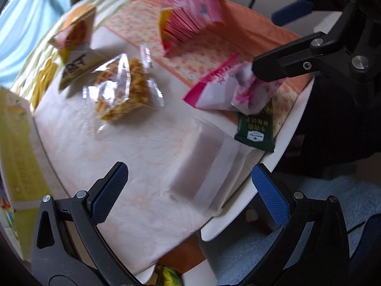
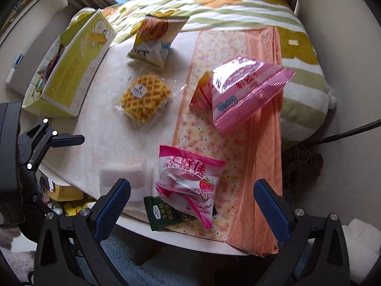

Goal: Organize snacks
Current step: 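Move both tools back to the remaining snacks on the table, then grasp the white rectangular pack with the left tool while the right tool grasps the pink strawberry bag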

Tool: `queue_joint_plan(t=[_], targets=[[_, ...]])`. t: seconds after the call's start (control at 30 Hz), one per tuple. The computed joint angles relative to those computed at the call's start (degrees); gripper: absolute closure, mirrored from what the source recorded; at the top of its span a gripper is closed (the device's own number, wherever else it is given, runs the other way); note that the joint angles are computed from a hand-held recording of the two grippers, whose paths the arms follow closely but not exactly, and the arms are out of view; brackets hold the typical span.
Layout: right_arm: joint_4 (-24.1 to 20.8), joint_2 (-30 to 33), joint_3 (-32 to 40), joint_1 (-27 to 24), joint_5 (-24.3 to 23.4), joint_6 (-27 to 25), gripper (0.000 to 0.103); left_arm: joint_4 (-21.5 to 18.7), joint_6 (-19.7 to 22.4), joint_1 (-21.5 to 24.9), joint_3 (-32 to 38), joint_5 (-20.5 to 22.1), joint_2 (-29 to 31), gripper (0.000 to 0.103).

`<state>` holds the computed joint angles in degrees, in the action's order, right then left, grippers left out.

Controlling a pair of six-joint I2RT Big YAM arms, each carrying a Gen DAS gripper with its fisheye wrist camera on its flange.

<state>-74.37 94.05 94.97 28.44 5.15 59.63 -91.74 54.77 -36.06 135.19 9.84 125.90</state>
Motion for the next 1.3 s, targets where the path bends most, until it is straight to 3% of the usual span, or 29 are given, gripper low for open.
queue_joint_plan(t=[0.23, 0.43, 0.67, 0.73, 0.87, 1.3], targets=[[0.72, 1.32, -1.01, 0.0, -1.32, -3.26, 0.0, -0.35, 2.14, -0.8, -2.08, -3.11, 0.46, 0.0], [2.1, 1.97, -2.49, 0.0, -2.68, -4.2, 0.0, 0.34, 0.49, -0.78, -4.93, -3.68, 0.13, 0.001], [3.14, 2.81, -2.95, -0.18, -2.95, -5.68, 0.0, -0.48, -2.15, -0.22, -5.69, -2.41, 0.67, 0.015], [3.55, 2.98, -3.15, -0.31, -3.19, -6.07, 0.0, 2.89, -1.35, -0.13, -10.0, -2.27, -1.81, 0.019], [4.03, 3.54, -3.27, -0.33, -3.24, -6.61, 0.0, 4.56, -1.13, 0.11, -13.13, -1.92, -3.86, 0.027], [2.0, 7.4, 0.45, 0.29, -2.12, -10.4, 0.0, 1.13, -7.74, 3.47, -6.01, -0.46, -0.9, 0.031]])
